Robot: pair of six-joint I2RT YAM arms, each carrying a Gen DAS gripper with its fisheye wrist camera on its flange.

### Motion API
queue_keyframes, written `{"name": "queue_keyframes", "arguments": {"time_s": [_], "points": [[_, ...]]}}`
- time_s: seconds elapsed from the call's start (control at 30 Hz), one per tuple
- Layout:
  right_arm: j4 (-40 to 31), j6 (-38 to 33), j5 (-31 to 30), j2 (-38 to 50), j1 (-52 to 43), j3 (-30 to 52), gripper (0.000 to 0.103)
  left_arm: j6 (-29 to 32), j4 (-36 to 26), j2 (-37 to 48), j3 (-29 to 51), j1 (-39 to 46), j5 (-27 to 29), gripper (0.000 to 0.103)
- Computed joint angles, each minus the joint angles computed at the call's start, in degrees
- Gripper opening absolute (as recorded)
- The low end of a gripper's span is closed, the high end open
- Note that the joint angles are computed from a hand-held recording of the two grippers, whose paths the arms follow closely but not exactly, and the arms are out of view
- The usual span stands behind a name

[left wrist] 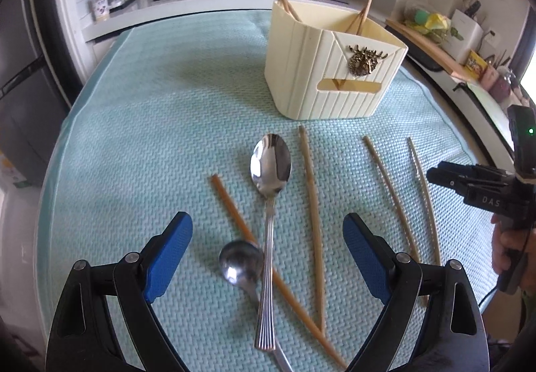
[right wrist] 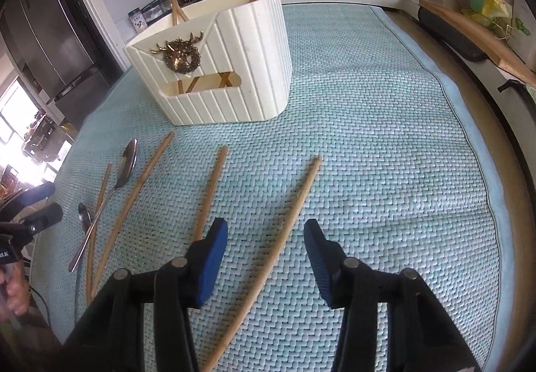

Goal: Organize utensils
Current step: 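Move both tools back down toward the spoons and chopsticks on the towel, then close the left tool on a metal spoon while the right tool grasps a chopstick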

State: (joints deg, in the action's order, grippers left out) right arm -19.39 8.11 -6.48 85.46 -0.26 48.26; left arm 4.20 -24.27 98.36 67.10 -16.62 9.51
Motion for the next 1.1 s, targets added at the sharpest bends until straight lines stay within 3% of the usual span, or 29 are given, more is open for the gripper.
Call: {"name": "queue_keyframes", "arguments": {"time_s": [0.17, 0.43, 0.57, 0.63, 0.67, 0.93, 1.1], "points": [[1.16, 0.27, -0.91, 0.05, -1.42, -0.69, 0.048, 1.93, -3.8, 11.07, 11.9, -1.53, 0.11, 0.091], [1.46, -0.74, -1.39, -1.64, -2.67, -1.47, 0.048, 2.0, -7.61, 21.2, 22.61, -2.8, -1.51, 0.076], [1.74, -1.53, -1.59, -1.03, -3.11, -1.12, 0.048, 2.19, -8.63, 23.18, 24.24, -3.09, -2.15, 0.067], [1.85, -1.54, -1.94, -0.37, -3.39, -0.77, 0.048, 2.14, -8.82, 23.37, 24.43, -2.89, -1.42, 0.044], [1.86, -1.63, -2.03, 0.06, -3.49, -0.47, 0.048, 2.34, -8.76, 23.29, 24.44, -2.87, -1.7, 0.042], [0.39, -1.15, -5.25, 5.88, -4.15, 4.0, 0.048, 0.69, -7.15, 19.42, 21.59, -1.36, 0.98, 0.042], [-0.23, 0.47, -2.98, 11.68, -1.91, 8.35, 0.048, 0.22, -4.73, 13.69, 16.17, -0.79, 1.65, 0.042]]}}
